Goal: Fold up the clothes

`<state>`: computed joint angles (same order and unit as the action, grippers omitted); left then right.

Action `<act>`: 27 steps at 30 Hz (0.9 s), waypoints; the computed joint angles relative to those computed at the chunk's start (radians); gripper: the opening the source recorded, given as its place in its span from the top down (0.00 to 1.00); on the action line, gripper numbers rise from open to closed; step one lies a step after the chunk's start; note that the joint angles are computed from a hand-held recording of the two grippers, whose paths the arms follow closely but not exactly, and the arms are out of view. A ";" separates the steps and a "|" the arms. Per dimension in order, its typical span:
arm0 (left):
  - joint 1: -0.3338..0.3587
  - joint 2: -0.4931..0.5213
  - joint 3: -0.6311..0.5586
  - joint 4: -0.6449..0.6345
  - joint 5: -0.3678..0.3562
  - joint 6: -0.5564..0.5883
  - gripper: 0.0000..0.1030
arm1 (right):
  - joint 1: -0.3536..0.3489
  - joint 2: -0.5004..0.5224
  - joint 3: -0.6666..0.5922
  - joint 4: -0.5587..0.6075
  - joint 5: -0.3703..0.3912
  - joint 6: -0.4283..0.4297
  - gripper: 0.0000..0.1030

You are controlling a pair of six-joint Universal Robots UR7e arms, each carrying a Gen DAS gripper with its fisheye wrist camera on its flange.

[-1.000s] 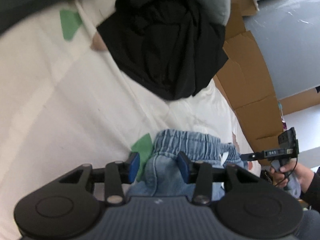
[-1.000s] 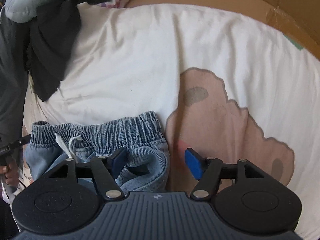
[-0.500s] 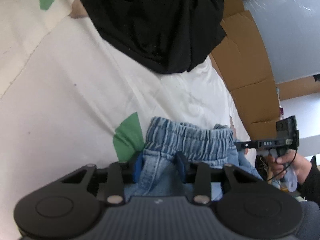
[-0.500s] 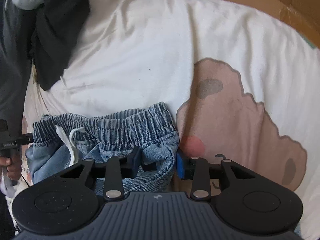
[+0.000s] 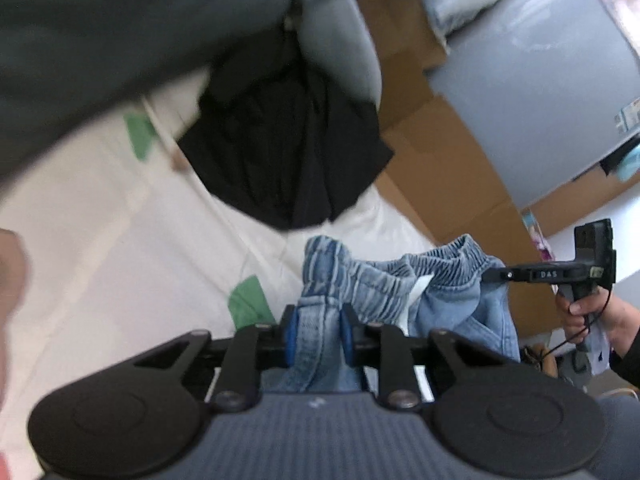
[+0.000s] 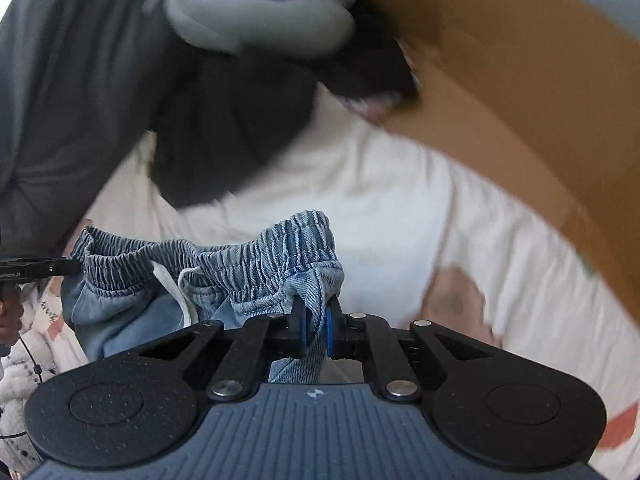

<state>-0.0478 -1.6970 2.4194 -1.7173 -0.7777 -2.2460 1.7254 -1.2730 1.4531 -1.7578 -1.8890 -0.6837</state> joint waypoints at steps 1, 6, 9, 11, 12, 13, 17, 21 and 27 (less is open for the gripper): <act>-0.030 -0.006 -0.027 0.093 -0.009 -0.065 0.78 | 0.012 0.002 -0.002 -0.005 0.012 -0.013 0.93; -0.151 0.063 -0.161 0.425 -0.086 -0.387 0.79 | 0.071 0.037 -0.017 -0.026 0.086 -0.065 0.94; -0.216 0.122 -0.227 0.549 -0.165 -0.539 0.79 | 0.111 0.073 -0.029 -0.028 0.123 -0.106 0.95; -0.248 0.154 -0.265 0.606 -0.221 -0.622 0.79 | 0.140 0.100 -0.037 -0.029 0.148 -0.136 0.95; -0.258 0.170 -0.282 0.626 -0.249 -0.657 0.79 | 0.155 0.113 -0.040 -0.029 0.159 -0.150 0.95; -0.268 0.185 -0.300 0.644 -0.277 -0.691 0.79 | 0.170 0.126 -0.043 -0.030 0.171 -0.162 0.95; -0.288 0.244 -0.369 0.694 -0.338 -0.775 0.79 | 0.232 0.175 -0.051 -0.038 0.193 -0.206 0.95; -0.317 0.305 -0.444 0.776 -0.384 -0.863 0.79 | 0.283 0.207 -0.059 -0.030 0.228 -0.235 0.95; -0.346 0.409 -0.609 0.960 -0.467 -0.970 0.80 | 0.348 0.236 -0.089 0.015 0.304 -0.252 0.95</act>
<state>-0.3935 -1.2883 1.8103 -0.7571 -1.2449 -3.2160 2.0730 -1.0366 1.3642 -1.7433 -1.5850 -0.9352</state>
